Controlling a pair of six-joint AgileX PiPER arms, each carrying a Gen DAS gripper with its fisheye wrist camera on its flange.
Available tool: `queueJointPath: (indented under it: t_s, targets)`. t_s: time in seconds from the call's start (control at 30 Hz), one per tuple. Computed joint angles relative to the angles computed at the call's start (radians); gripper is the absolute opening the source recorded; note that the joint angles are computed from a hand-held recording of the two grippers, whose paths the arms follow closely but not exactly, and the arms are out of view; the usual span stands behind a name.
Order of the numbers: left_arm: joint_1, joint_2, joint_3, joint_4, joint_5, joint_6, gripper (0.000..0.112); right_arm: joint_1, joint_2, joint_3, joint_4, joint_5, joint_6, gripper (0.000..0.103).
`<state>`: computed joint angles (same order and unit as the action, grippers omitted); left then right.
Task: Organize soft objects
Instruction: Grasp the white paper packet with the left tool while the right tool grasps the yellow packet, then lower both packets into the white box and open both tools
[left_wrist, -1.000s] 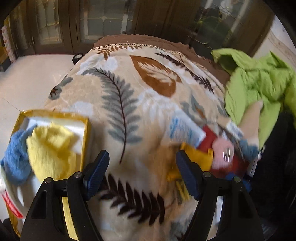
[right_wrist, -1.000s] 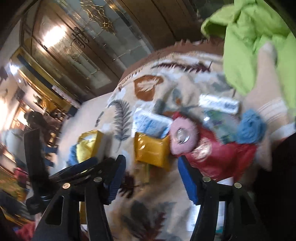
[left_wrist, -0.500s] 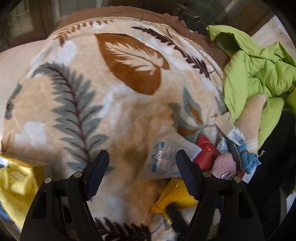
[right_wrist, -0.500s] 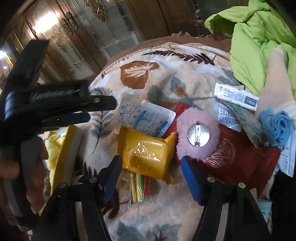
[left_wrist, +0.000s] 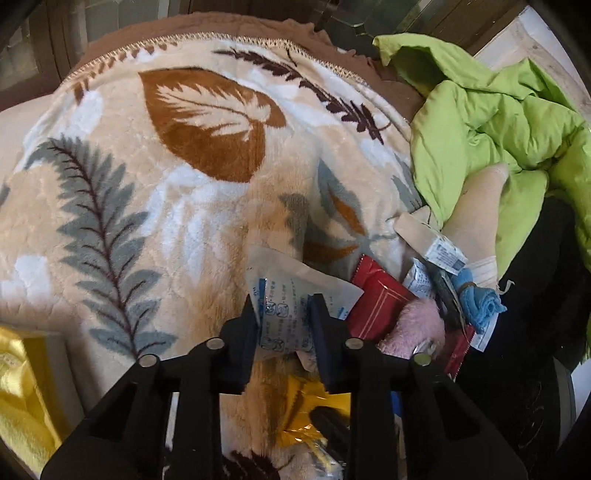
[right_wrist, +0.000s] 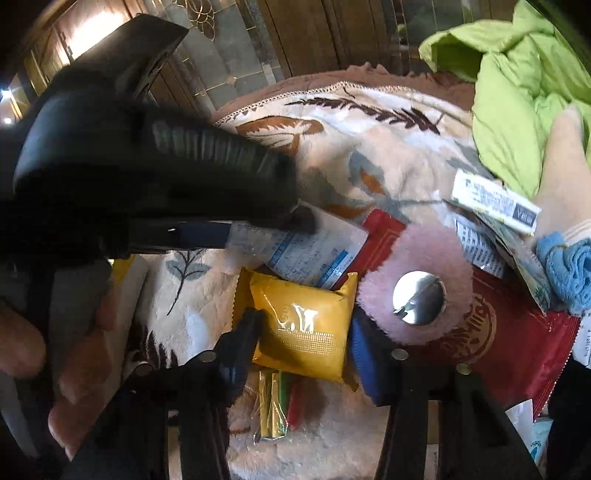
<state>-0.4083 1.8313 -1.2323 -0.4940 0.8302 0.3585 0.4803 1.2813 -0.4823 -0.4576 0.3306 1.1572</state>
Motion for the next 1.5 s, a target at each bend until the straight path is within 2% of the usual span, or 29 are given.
queueJointPath:
  t_s: [0.13,0.23,0.43,0.57,0.63,0.77,1.0,1.13,1.37,1.43,1.47,1.5]
  targets:
    - [0.033,-0.053,0.061,-0.040,-0.018,0.030,0.020,-0.012,-0.058,0.022,0.128,0.006,-0.136,0.045]
    - [0.081,-0.121,0.115,-0.081,-0.009,0.059,0.019,-0.002,-0.138,0.058,0.175,0.015,-0.164,0.045]
    - [0.196,-0.283,0.202,-0.087,0.034,0.104,0.019,0.076,-0.283,0.060,0.128,0.105,-0.081,0.045]
    - [0.345,-0.396,0.248,-0.088,0.104,0.171,0.019,0.132,-0.309,0.018,0.112,0.152,-0.040,0.045]
    - [0.418,-0.444,0.270,-0.076,0.121,0.214,0.019,0.209,-0.304,-0.020,0.051,0.190,0.037,0.045]
    - [0.635,-0.504,0.297,-0.074,0.198,0.338,0.019,0.295,-0.249,-0.094,0.018,0.198,0.071,0.045]
    - [0.912,-0.521,0.357,-0.071,0.217,0.502,0.019,0.406,-0.054,-0.268,0.022,0.162,0.029,0.046]
    - [0.965,-0.518,0.403,-0.074,0.153,0.537,0.019,0.462,0.097,-0.388,0.039,0.148,-0.024,0.046]
    - [0.995,-0.499,0.459,-0.078,0.101,0.589,0.024,0.505,0.308,-0.569,0.068,0.173,-0.113,0.046]
    - [1.002,-0.499,0.464,-0.073,0.081,0.583,0.032,0.516,0.353,-0.610,0.055,0.196,-0.119,0.046]
    - [1.005,-0.493,0.459,-0.070,0.079,0.575,0.043,0.513,0.361,-0.614,0.069,0.194,-0.138,0.046]
    - [1.008,-0.491,0.456,-0.065,0.078,0.570,0.049,0.509,0.366,-0.617,0.094,0.193,-0.164,0.048]
